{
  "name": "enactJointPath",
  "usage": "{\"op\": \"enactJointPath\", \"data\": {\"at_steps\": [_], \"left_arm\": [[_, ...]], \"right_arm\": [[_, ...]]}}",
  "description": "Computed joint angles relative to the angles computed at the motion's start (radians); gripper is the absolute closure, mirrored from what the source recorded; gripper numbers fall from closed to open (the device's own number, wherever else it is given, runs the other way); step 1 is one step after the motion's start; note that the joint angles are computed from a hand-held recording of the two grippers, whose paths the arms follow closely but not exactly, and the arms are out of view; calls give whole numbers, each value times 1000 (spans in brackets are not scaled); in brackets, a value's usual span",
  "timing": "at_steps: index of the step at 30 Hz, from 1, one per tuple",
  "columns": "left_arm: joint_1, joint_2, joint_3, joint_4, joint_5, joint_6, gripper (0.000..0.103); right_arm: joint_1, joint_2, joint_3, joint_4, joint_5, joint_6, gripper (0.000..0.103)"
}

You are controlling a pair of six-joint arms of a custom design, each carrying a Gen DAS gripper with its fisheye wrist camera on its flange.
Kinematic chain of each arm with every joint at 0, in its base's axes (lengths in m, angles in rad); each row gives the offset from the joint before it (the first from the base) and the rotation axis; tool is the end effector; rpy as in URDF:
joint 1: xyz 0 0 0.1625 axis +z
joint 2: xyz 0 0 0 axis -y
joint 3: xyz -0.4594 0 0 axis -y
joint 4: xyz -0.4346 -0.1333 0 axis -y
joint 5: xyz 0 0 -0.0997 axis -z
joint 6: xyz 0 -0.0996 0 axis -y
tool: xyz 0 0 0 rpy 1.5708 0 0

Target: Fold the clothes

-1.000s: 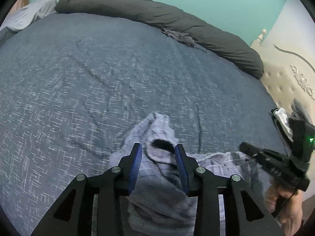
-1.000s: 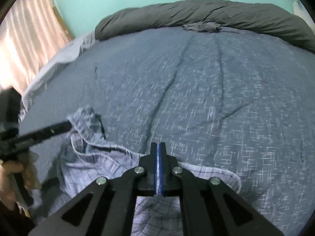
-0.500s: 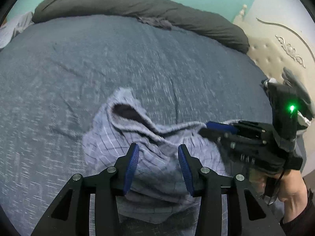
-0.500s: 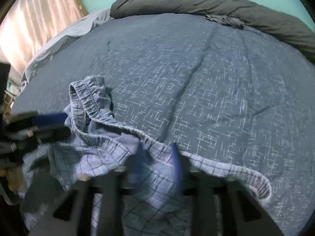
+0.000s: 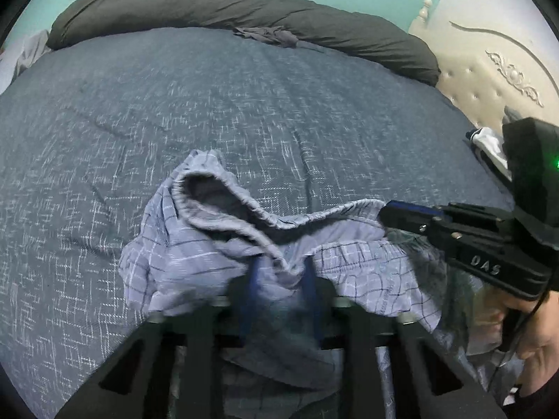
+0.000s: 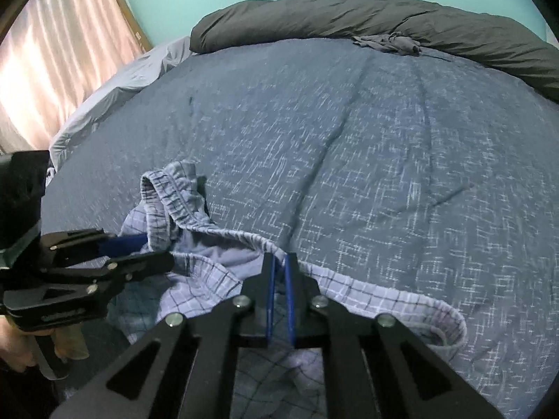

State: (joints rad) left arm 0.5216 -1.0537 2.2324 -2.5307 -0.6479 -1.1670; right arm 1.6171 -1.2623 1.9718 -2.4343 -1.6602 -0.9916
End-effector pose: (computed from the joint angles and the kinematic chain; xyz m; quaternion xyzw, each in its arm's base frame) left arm -0.3080 -0.4223 0.0799 -0.0039 0.8914 -0.3524 0.2850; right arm 0.1513 -0.5766 0.2344 0.4910 -0.8666 0.0481 0.0747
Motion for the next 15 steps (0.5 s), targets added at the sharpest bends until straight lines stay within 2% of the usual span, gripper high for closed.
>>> {"op": "enactJointPath", "data": {"at_steps": [2, 3, 6, 10, 12, 15], "left_arm": [[-2, -8, 1, 3, 17, 8, 92], [-6, -14, 4, 3, 30, 8, 93], [-28, -49, 16, 31, 76, -13, 93], [-61, -112, 43, 65, 136, -48, 93], [-73, -121, 51, 56, 142, -48, 93], [-85, -123, 52, 72, 145, -60, 93]], "right_arm": [[-8, -5, -8, -1, 13, 17, 99], [-12, -7, -12, -2, 21, 28, 102], [-25, -26, -26, -8, 54, 80, 103], [-46, -52, -64, 45, 104, 150, 103], [-53, -58, -72, 75, 107, 156, 103], [-57, -48, -64, 36, 85, 176, 101]]}}
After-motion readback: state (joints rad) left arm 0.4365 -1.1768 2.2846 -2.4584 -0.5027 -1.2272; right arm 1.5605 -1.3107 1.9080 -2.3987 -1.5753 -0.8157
